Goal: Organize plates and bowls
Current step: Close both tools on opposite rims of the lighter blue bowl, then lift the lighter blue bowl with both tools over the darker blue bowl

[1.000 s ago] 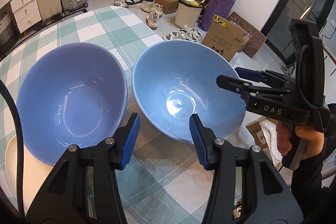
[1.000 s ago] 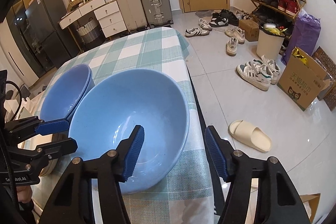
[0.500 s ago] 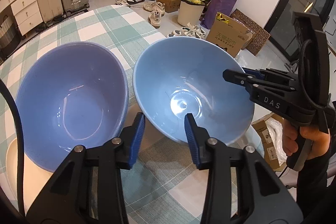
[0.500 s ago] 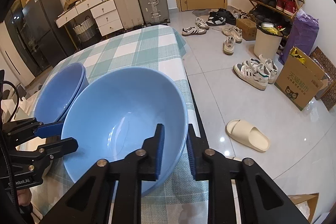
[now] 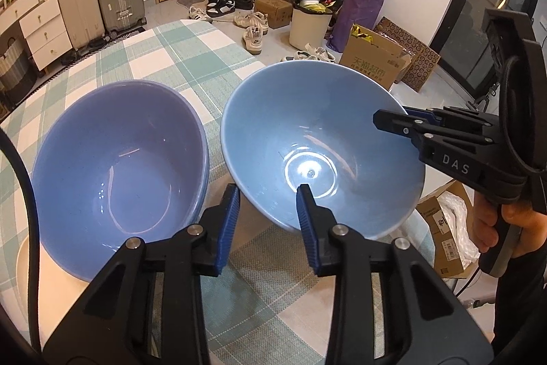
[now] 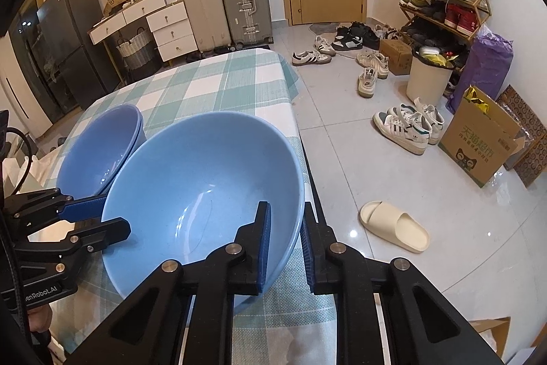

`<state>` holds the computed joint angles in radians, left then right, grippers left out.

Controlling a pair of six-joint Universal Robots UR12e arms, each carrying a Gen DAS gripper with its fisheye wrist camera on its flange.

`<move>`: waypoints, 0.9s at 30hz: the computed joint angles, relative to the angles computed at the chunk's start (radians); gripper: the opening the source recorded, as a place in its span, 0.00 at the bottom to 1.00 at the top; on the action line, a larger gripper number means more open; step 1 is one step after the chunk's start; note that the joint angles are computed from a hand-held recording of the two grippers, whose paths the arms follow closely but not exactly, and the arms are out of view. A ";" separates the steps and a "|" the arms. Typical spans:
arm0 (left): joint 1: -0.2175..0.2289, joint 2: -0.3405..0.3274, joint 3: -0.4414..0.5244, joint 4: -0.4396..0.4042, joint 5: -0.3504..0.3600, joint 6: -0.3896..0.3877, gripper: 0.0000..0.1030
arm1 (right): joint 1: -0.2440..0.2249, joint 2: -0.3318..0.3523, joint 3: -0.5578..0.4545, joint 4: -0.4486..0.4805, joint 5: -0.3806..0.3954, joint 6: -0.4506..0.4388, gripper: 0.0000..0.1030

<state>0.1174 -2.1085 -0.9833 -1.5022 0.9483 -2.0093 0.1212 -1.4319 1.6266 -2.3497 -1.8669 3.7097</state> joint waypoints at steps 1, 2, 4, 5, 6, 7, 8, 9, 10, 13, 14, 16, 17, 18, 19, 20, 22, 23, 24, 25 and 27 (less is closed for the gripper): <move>0.001 0.001 0.000 0.001 -0.005 0.001 0.30 | 0.002 -0.001 -0.002 0.002 -0.006 0.000 0.17; 0.002 0.001 0.000 0.002 -0.010 0.001 0.30 | 0.005 -0.002 -0.003 0.003 -0.012 -0.001 0.17; 0.005 0.003 0.001 0.003 -0.024 0.004 0.30 | 0.009 -0.006 -0.007 0.006 -0.024 -0.003 0.17; 0.006 0.005 0.001 0.003 -0.031 0.006 0.30 | 0.012 -0.007 -0.009 0.008 -0.030 -0.003 0.17; 0.008 0.007 0.001 0.004 -0.038 0.007 0.30 | 0.015 -0.008 -0.012 0.010 -0.037 -0.004 0.17; 0.010 0.010 0.000 0.007 -0.045 0.008 0.30 | 0.018 -0.008 -0.016 0.012 -0.044 -0.004 0.17; 0.011 0.013 -0.002 0.012 -0.052 0.008 0.30 | 0.021 -0.009 -0.019 0.012 -0.051 -0.005 0.17; 0.013 0.015 -0.003 0.019 -0.060 0.006 0.30 | 0.023 -0.011 -0.021 0.013 -0.055 -0.005 0.17; 0.016 0.019 -0.006 0.022 -0.066 0.006 0.30 | 0.026 -0.012 -0.024 0.013 -0.060 -0.006 0.17; 0.021 0.021 -0.001 0.030 -0.081 -0.001 0.30 | 0.035 -0.012 -0.034 0.012 -0.076 -0.012 0.17; 0.023 0.022 -0.001 0.036 -0.085 -0.004 0.30 | 0.037 -0.012 -0.037 0.009 -0.079 -0.015 0.17; 0.027 0.027 -0.002 0.048 -0.093 -0.011 0.30 | 0.040 -0.010 -0.044 0.005 -0.082 -0.021 0.17; 0.029 0.028 -0.001 0.052 -0.097 -0.015 0.30 | 0.042 -0.009 -0.048 0.002 -0.084 -0.023 0.17; 0.031 0.029 0.001 0.055 -0.101 -0.020 0.30 | 0.044 -0.007 -0.053 0.002 -0.086 -0.026 0.17; 0.033 0.028 0.004 0.057 -0.105 -0.024 0.30 | 0.045 -0.006 -0.057 0.001 -0.087 -0.030 0.17; 0.036 0.030 0.004 0.061 -0.109 -0.029 0.30 | 0.047 -0.004 -0.061 0.000 -0.088 -0.033 0.17; 0.040 0.031 0.005 0.072 -0.116 -0.036 0.30 | 0.048 -0.003 -0.067 -0.004 -0.086 -0.039 0.17; 0.043 0.033 0.006 0.076 -0.120 -0.039 0.30 | 0.050 -0.002 -0.071 -0.007 -0.087 -0.043 0.17; 0.046 0.035 0.005 0.079 -0.123 -0.042 0.30 | 0.051 0.001 -0.076 -0.009 -0.089 -0.047 0.17; 0.048 0.035 0.007 0.082 -0.126 -0.047 0.30 | 0.053 0.004 -0.082 -0.010 -0.090 -0.050 0.17; 0.053 0.035 0.011 0.089 -0.133 -0.055 0.30 | 0.056 0.010 -0.093 -0.014 -0.092 -0.056 0.17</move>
<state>0.1705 -2.0735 -0.9720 -1.4136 0.8156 -2.0642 0.1775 -1.4222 1.5340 -2.3634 -1.9586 3.6537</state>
